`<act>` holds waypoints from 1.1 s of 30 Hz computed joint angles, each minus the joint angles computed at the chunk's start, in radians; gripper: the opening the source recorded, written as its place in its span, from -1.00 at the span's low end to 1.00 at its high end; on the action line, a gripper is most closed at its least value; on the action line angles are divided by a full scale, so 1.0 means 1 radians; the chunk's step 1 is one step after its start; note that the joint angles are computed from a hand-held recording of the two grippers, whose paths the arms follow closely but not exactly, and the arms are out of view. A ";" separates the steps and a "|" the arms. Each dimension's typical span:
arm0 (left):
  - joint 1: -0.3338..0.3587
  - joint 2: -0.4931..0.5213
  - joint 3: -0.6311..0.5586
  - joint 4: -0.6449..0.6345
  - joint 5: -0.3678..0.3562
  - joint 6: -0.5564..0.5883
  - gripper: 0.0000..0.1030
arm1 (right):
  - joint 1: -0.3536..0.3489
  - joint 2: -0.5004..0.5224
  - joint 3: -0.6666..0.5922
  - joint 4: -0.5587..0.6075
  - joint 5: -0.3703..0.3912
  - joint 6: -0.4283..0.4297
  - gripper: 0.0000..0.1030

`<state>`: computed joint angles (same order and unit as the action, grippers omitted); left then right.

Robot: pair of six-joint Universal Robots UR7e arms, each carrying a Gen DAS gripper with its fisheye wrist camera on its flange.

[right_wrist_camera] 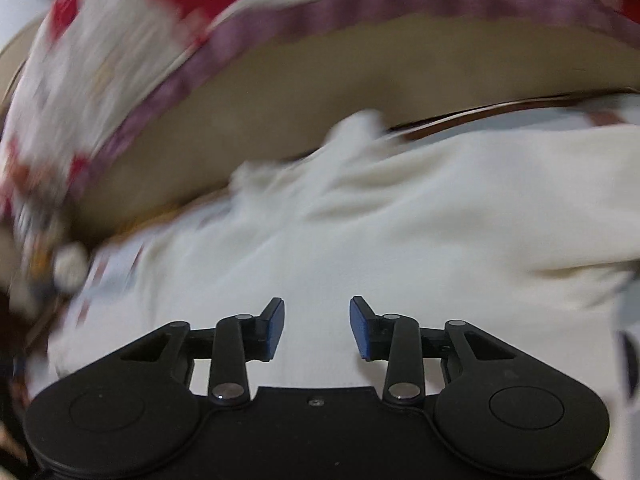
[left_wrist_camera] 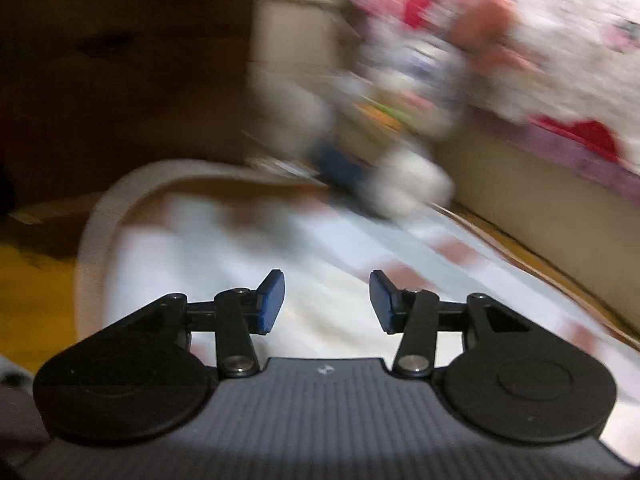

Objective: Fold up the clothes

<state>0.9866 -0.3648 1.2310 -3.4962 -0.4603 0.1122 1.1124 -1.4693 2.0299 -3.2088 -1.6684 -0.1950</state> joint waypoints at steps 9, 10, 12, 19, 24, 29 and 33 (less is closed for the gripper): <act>-0.140 0.060 0.052 0.345 -0.371 0.002 -0.09 | -0.315 -0.168 0.057 -0.099 0.113 0.115 -0.08; -0.153 0.070 0.056 0.348 -0.410 0.030 -0.09 | -0.366 -0.189 0.065 -0.097 0.155 0.151 -0.05; -0.179 0.096 0.064 0.347 -0.474 0.067 -0.04 | -0.454 -0.215 0.087 -0.102 0.238 0.213 -0.01; -0.293 0.193 0.056 0.444 -0.572 0.089 0.00 | -0.643 -0.237 0.158 -0.155 0.414 0.235 0.01; -0.343 0.233 0.008 0.475 -0.592 0.091 0.01 | -0.754 -0.199 0.100 -0.170 0.737 0.338 0.29; -0.387 0.285 -0.071 0.517 -0.589 0.092 0.07 | -0.732 -0.122 0.025 -0.196 0.757 0.453 0.40; -0.413 0.325 -0.122 0.529 -0.569 0.060 0.09 | -0.721 -0.040 -0.052 -0.250 0.780 0.526 0.40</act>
<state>0.5734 -0.0401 1.1090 -2.9670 -1.0297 0.1719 0.3918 -1.5096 1.9779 -3.4591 -0.8880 0.3308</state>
